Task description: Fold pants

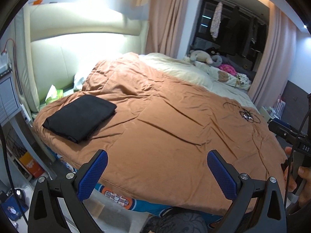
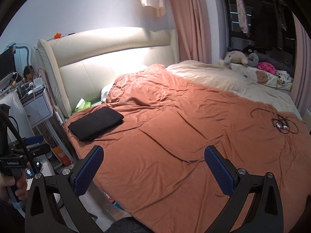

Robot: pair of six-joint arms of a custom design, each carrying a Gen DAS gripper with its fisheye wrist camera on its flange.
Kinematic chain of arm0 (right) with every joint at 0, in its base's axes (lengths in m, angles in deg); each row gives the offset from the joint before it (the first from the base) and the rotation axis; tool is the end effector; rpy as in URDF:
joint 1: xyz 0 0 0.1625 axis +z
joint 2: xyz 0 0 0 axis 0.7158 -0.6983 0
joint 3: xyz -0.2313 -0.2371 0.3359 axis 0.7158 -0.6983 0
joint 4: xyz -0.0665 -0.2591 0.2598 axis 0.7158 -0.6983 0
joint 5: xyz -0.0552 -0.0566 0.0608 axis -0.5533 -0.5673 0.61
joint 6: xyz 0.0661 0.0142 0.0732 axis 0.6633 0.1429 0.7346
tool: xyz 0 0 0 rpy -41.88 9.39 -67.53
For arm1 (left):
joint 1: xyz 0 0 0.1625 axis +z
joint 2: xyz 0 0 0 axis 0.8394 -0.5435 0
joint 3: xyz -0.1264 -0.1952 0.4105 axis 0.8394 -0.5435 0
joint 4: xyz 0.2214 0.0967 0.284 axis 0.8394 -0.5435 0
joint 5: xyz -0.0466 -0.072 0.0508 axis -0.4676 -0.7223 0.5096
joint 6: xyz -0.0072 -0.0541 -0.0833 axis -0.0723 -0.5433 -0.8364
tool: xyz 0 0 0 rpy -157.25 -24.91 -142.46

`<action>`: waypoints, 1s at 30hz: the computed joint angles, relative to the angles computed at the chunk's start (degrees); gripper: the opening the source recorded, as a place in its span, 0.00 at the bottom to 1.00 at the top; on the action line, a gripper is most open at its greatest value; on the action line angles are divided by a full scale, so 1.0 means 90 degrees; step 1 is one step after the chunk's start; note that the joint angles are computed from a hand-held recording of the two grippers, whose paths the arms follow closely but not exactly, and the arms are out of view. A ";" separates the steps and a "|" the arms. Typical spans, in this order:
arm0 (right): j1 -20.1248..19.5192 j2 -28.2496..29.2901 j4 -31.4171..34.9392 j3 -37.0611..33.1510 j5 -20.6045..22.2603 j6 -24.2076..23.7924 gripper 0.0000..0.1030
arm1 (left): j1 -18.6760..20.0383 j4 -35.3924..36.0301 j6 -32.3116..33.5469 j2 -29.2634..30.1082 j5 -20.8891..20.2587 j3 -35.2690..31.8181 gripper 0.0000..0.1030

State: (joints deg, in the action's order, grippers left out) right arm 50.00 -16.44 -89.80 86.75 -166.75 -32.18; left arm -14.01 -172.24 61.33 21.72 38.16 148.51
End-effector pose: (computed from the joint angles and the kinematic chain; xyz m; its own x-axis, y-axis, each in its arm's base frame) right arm 0.1854 -0.6672 0.4778 -0.6758 -0.3565 0.6452 -0.7338 0.4077 -0.5434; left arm -0.3903 -0.6543 0.2139 -0.8321 0.0559 -0.5518 0.4715 0.5952 -0.6507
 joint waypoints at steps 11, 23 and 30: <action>-0.0173 -0.0883 -0.1299 0.1519 -0.0078 0.0071 1.00 | -0.0548 -0.0656 0.0166 0.0064 -0.0085 0.0610 1.00; -0.0438 -0.1507 -0.2936 0.3074 0.0073 -0.0125 1.00 | -0.1017 -0.2024 0.0519 0.0289 -0.0248 0.1235 1.00; -0.0755 -0.1782 -0.3353 0.3752 0.0359 -0.0095 1.00 | -0.1283 -0.2665 0.0558 0.0499 0.0237 0.1567 1.00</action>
State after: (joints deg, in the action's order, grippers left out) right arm 43.21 -32.48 -119.97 120.53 -163.52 -33.03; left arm -25.55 -196.22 66.36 26.21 40.30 162.61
